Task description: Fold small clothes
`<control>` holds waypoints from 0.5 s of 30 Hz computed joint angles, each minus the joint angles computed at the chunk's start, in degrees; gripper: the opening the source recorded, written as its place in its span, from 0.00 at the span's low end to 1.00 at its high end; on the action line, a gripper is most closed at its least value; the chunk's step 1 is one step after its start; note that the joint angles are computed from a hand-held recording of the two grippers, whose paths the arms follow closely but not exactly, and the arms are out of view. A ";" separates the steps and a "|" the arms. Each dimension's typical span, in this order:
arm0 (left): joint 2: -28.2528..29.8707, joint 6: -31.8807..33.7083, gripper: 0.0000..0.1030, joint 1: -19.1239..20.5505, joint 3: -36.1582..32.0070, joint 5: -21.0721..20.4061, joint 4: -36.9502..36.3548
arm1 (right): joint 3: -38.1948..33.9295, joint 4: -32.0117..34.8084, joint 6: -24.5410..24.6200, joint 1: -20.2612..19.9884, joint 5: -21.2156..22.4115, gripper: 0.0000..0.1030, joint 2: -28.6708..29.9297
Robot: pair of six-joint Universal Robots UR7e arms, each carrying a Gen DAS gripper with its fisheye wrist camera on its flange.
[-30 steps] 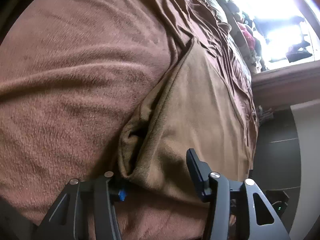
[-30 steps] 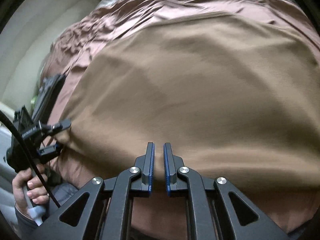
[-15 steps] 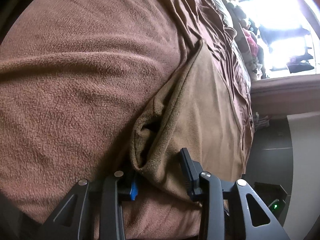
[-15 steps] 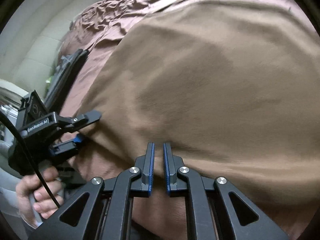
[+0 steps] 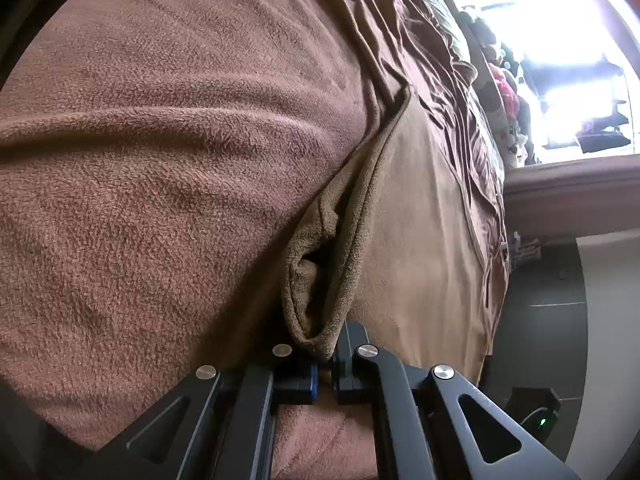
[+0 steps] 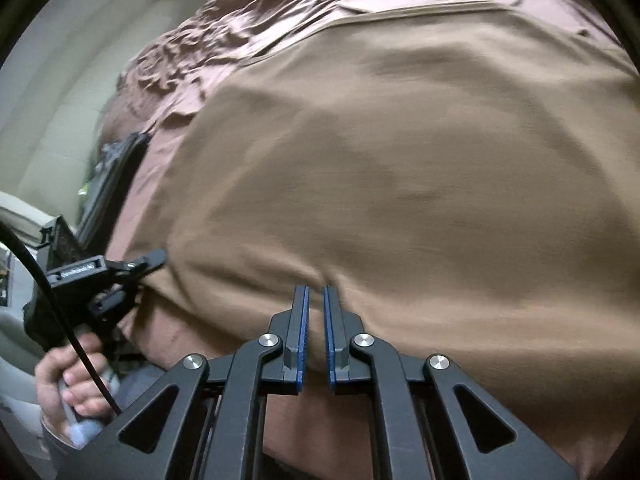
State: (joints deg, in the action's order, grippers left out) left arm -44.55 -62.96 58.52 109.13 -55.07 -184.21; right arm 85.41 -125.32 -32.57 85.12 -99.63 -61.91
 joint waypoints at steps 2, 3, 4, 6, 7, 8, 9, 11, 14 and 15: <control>0.01 0.22 0.04 0.03 -0.01 -0.09 -0.04 | 0.91 -2.02 -0.58 -0.55 -1.44 0.03 -1.06; -0.04 0.36 0.04 0.08 -0.05 -0.27 0.15 | 1.26 -2.51 -0.66 -0.61 -1.85 0.03 -1.40; -0.15 0.71 0.04 0.16 -0.19 -0.69 0.73 | 1.41 -2.60 -1.19 -1.02 -2.27 0.03 -1.82; -0.41 0.88 0.05 0.51 -1.02 -1.89 3.56 | 1.88 -2.32 -1.84 -1.39 -2.80 0.03 -2.71; -0.45 0.67 0.08 0.71 -1.21 -2.43 4.18 | 1.94 -2.23 -2.05 -1.45 -3.09 0.03 -2.97; -0.44 0.57 0.10 0.94 -1.38 -2.96 4.43 | 2.02 -2.24 -1.97 -1.25 -3.61 0.03 -3.24; -0.41 0.53 0.11 0.93 -1.50 -2.99 4.56 | 2.21 -2.73 -2.01 -0.87 -4.33 0.03 -3.58; -0.41 0.25 0.12 0.85 -1.55 -2.65 4.80 | 2.19 -3.75 -2.60 0.17 -4.48 0.03 -4.02; -0.34 -0.33 0.13 0.67 -1.47 -2.09 4.51 | 2.46 -4.47 -3.06 2.08 -3.97 0.06 -3.96; -0.32 -0.47 0.13 0.62 -1.40 -2.02 4.32 | 2.65 -4.82 -3.20 2.36 -4.02 0.06 -3.77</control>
State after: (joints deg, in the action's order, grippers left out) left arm -44.87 -63.42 59.15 107.73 -57.10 -179.89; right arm 88.06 -130.15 -35.76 87.48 -103.65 -65.68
